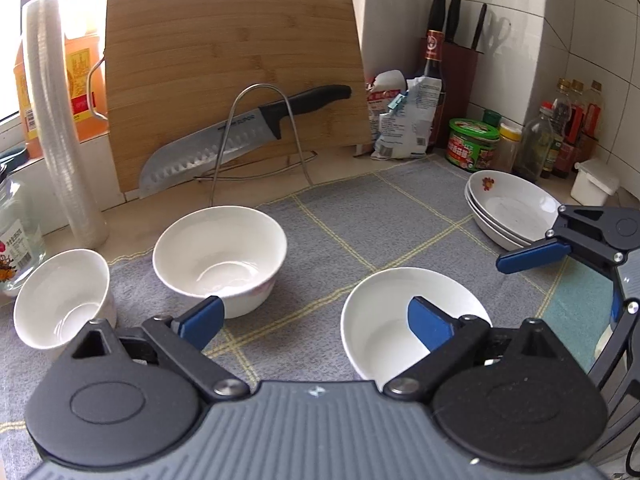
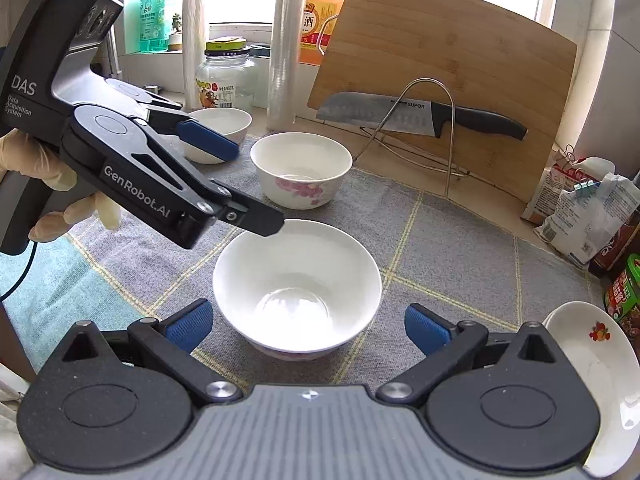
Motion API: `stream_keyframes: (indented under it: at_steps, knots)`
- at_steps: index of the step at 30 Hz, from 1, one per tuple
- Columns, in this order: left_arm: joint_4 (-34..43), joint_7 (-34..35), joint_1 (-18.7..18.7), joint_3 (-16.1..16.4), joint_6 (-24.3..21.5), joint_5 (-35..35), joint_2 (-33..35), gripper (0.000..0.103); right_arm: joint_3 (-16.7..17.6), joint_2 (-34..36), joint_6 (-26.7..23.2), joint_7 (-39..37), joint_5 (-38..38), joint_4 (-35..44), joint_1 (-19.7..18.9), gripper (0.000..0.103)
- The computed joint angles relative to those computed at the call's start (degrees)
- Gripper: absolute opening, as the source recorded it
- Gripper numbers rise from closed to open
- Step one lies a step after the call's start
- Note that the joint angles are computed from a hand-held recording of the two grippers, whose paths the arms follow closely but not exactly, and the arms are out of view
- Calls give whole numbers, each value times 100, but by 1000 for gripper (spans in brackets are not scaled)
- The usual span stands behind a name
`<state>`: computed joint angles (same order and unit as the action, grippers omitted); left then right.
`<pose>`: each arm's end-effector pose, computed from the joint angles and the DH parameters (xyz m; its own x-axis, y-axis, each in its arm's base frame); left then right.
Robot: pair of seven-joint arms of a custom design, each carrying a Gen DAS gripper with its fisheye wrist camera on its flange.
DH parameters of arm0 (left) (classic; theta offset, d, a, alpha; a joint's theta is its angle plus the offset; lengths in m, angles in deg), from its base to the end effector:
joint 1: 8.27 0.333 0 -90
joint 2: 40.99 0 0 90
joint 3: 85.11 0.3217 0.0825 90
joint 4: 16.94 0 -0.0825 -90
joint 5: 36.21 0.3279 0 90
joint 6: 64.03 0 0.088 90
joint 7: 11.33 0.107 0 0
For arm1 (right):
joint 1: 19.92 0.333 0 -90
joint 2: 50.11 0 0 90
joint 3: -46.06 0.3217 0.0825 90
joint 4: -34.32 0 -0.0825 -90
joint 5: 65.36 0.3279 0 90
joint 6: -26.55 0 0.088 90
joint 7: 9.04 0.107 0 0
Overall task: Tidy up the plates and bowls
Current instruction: 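Grasp the pink-flowered bowl rim with the right gripper while the left gripper holds the white bowl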
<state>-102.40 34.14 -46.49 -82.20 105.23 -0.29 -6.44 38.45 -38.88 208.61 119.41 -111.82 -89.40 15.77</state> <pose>0.5491 -0.4484 0.4437 -0.4268 -0.9039 0.0275 -0.5685 0.2445 -0.7855 0.4536 0.3218 0.4298 0.5677 -0.8160 0.1087 -0.5231 -0.4596 -0.7178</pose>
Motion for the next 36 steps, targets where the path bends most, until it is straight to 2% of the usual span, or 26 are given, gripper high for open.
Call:
stream_keyframes:
  at_steps: [1,2,3,4,6,8,10,12,18,22,32,36]
  knots:
    - [-30,-166,-112,168,-57,78,-23,98,225,-3,-34,-258,256,-2,-190,103]
    - [-91,-439,-262,401,-81,242,-56,98,257,7,-32,-331,351,28,-214,103]
    - [-127,-639,-322,506,-117,362,-78,98,446,17,-32,-577,611,40,-375,103]
    - [-153,-796,-328,542,-136,457,-93,98,784,28,-64,-980,1034,49,-652,103]
    - [-180,-1164,-379,662,-200,712,-106,98,1023,81,-76,-1386,1508,127,-845,103]
    - [-139,-1532,-481,815,-345,1060,-89,98,1550,167,-185,-1980,2154,256,-1269,103]
    - [-52,-1761,-475,825,-471,1305,-48,98,1699,249,-245,-2260,2493,388,-1370,103]
    - [29,-1905,-422,782,-550,1518,-3,98,2086,386,-443,-2732,2981,616,-1669,103]
    - [503,-1827,-56,382,-770,1785,306,98,2393,807,-897,-3551,3873,1319,-1857,103]
    - [819,-1643,73,246,-833,1747,545,98,2368,1103,-1229,-4014,4219,1876,-1783,103]
    - [1378,-1077,153,230,-848,1297,995,98,2298,2024,-2236,-5022,5209,3517,-1600,103]
    - [1513,-841,171,238,-821,1099,1111,98,2112,2435,-2636,-5239,5415,4246,-1409,103]
